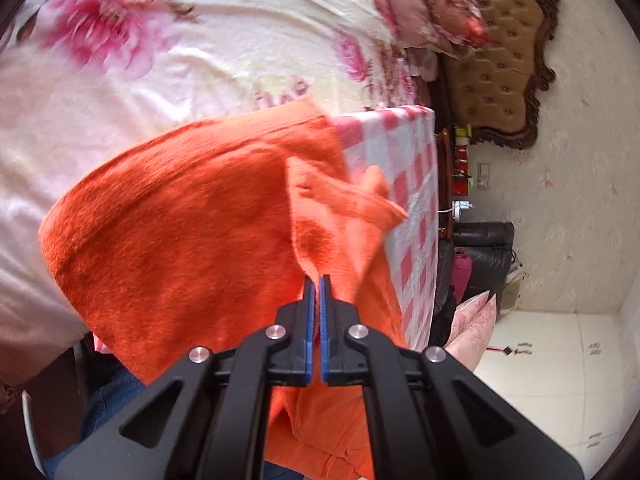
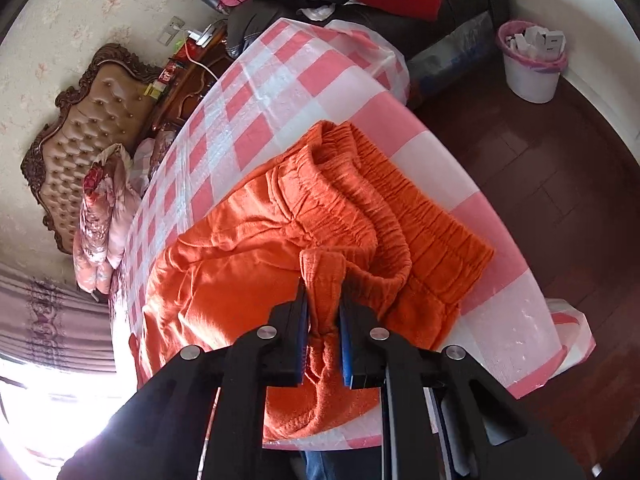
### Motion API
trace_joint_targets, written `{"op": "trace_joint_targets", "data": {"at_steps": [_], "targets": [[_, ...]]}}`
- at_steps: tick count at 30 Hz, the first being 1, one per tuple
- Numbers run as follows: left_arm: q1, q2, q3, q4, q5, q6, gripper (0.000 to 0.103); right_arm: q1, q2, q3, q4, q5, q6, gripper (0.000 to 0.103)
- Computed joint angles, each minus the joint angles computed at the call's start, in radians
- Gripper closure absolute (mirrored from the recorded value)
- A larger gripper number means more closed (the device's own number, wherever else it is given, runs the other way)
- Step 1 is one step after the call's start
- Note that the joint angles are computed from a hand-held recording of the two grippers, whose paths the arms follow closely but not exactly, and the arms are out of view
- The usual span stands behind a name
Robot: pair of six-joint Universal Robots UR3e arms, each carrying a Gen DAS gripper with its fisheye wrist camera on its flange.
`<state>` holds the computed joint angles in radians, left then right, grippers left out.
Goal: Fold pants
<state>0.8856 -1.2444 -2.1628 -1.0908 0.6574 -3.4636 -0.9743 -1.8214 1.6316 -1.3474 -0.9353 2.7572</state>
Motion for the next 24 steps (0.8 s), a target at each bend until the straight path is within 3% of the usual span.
{"op": "trace_joint_targets", "data": {"at_steps": [2, 4, 7, 8, 10, 13, 15, 17, 20, 23, 24], "targets": [[-0.033, -0.024, 0.093, 0.013, 0.002, -0.037, 0.102, -0.008, 0.025, -0.059, 0.058, 0.03, -0.011, 0.089], [-0.077, -0.121, 0.287, -0.083, 0.009, -0.047, 0.102, 0.01, 0.108, -0.174, 0.112, 0.066, 0.014, 0.089], [-0.193, -0.359, 0.601, -0.004, 0.024, -0.194, 0.102, 0.102, 0.327, -0.485, 0.154, 0.129, 0.118, 0.09], [-0.223, -0.455, 0.705, 0.097, 0.014, -0.276, 0.102, 0.133, 0.394, -0.589, 0.127, 0.162, 0.16, 0.09], [-0.257, -0.578, 0.915, 0.127, 0.019, -0.386, 0.102, 0.176, 0.515, -0.799, 0.05, 0.259, 0.242, 0.09], [-0.271, -0.634, 1.154, 0.042, 0.037, -0.423, 0.102, 0.193, 0.592, -1.013, 0.021, 0.308, 0.272, 0.09], [-0.257, -0.553, 1.122, -0.005, 0.058, -0.352, 0.102, 0.17, 0.543, -0.956, 0.018, 0.3, 0.222, 0.09], [-0.211, -0.425, 0.938, -0.001, 0.017, -0.283, 0.102, 0.145, 0.471, -0.81, 0.01, 0.255, 0.165, 0.09], [-0.111, -0.147, 0.624, -0.159, 0.01, -0.061, 0.102, 0.093, 0.351, -0.546, -0.033, 0.187, 0.096, 0.09], [0.056, 0.167, 0.324, -0.439, -0.011, 0.24, 0.102, -0.014, 0.212, -0.282, -0.035, 0.134, -0.014, 0.09], [0.139, 0.272, 0.246, -0.6, -0.008, 0.377, 0.102, -0.056, 0.172, -0.205, -0.024, 0.118, -0.055, 0.09]]}}
